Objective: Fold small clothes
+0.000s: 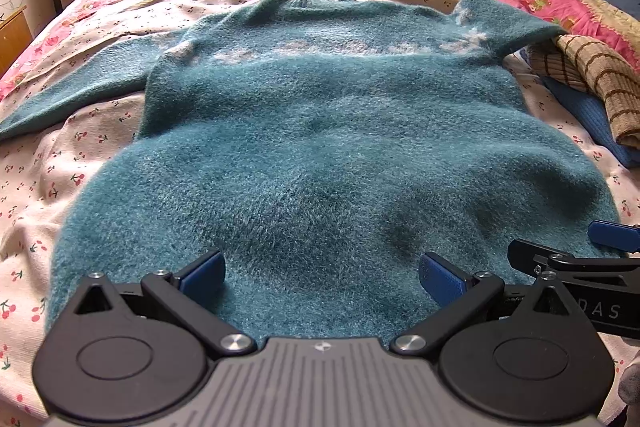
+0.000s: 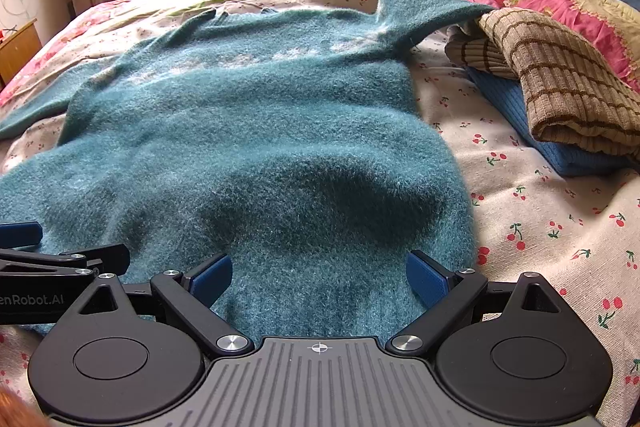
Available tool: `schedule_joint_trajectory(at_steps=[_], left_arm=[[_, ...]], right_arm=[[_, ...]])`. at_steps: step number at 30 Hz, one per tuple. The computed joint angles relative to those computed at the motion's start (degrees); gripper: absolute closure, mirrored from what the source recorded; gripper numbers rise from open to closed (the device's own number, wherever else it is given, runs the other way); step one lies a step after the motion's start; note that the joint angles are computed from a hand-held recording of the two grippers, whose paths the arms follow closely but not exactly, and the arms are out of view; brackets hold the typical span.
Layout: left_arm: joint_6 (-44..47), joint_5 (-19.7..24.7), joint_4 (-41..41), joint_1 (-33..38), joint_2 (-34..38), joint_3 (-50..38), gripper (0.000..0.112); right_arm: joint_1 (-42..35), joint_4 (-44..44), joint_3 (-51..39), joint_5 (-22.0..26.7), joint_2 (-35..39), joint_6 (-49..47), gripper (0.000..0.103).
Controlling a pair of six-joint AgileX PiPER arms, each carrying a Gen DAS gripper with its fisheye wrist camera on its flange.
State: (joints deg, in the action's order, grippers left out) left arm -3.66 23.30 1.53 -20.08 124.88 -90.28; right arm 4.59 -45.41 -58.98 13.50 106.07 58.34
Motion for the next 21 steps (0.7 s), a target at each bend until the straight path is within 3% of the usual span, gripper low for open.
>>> schedule_joint_trajectory(at_steps=[21], left_arm=[[0.73, 0.26, -0.59, 0.12, 0.11, -0.23, 0.009]], right_arm=[[0.01, -1.78, 0.08, -0.15, 0.49, 1.63, 0.008]])
